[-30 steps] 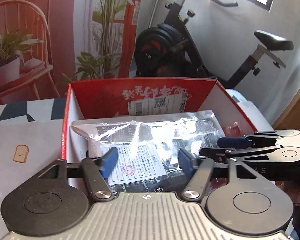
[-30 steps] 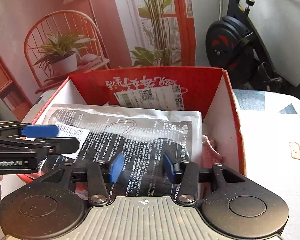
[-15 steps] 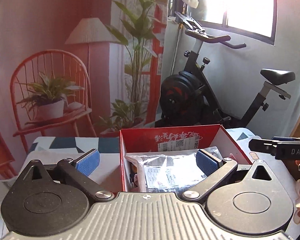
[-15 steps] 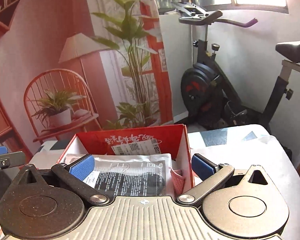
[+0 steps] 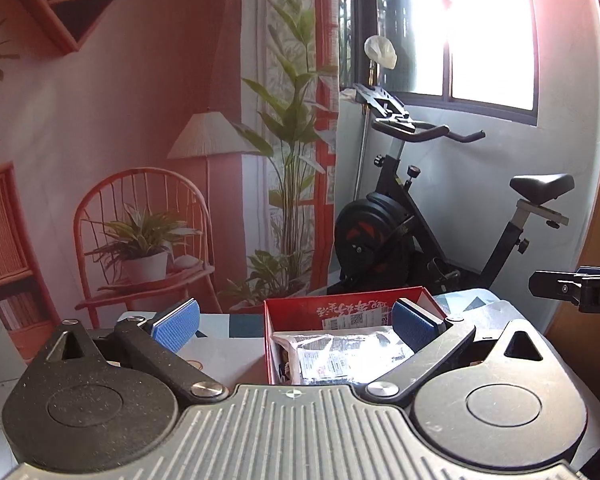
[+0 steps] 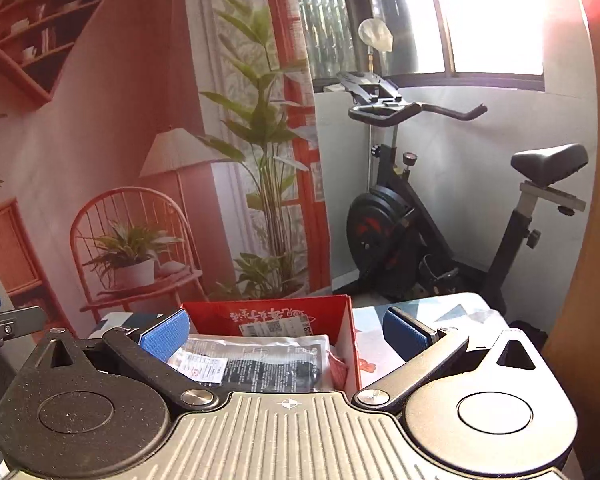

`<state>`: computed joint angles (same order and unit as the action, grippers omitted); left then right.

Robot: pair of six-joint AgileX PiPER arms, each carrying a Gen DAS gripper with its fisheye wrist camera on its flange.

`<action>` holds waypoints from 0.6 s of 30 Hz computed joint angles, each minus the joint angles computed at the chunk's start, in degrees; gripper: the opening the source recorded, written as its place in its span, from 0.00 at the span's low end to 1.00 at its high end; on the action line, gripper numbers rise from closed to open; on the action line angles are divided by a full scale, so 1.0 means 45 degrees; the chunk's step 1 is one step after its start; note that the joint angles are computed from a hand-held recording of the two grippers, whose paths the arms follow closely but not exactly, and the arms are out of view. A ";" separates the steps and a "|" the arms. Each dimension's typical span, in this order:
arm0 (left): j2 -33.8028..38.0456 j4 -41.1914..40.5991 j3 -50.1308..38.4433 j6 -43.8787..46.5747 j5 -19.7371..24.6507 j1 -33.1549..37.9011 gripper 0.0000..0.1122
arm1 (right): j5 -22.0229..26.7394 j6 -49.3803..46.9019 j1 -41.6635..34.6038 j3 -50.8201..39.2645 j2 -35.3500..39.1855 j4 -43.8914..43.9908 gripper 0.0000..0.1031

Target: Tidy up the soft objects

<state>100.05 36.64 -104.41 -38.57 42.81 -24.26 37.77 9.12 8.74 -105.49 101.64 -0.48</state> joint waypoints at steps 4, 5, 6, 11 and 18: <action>-0.1048 0.1011 0.0864 -0.1152 0.0383 -0.0662 0.92 | 0.0217 0.0251 0.0235 0.0997 -0.1472 -0.0572 0.99; -0.1263 0.1360 0.1100 -0.1524 0.0457 -0.0826 0.92 | 0.0295 0.0298 0.0297 0.1143 -0.1718 -0.0755 0.99; -0.1400 0.1685 0.1235 -0.1855 0.0570 -0.0988 0.92 | 0.0323 0.0397 0.0383 0.1323 -0.1990 -0.1023 0.99; -0.1885 0.2812 0.1650 -0.3155 0.1080 -0.1561 0.92 | 0.0453 0.0554 0.0567 0.1894 -0.2899 -0.1676 0.99; -0.1852 0.3249 0.1616 -0.3513 0.1558 -0.1786 0.92 | 0.0632 0.0988 0.0872 0.2037 -0.3166 -0.2527 0.99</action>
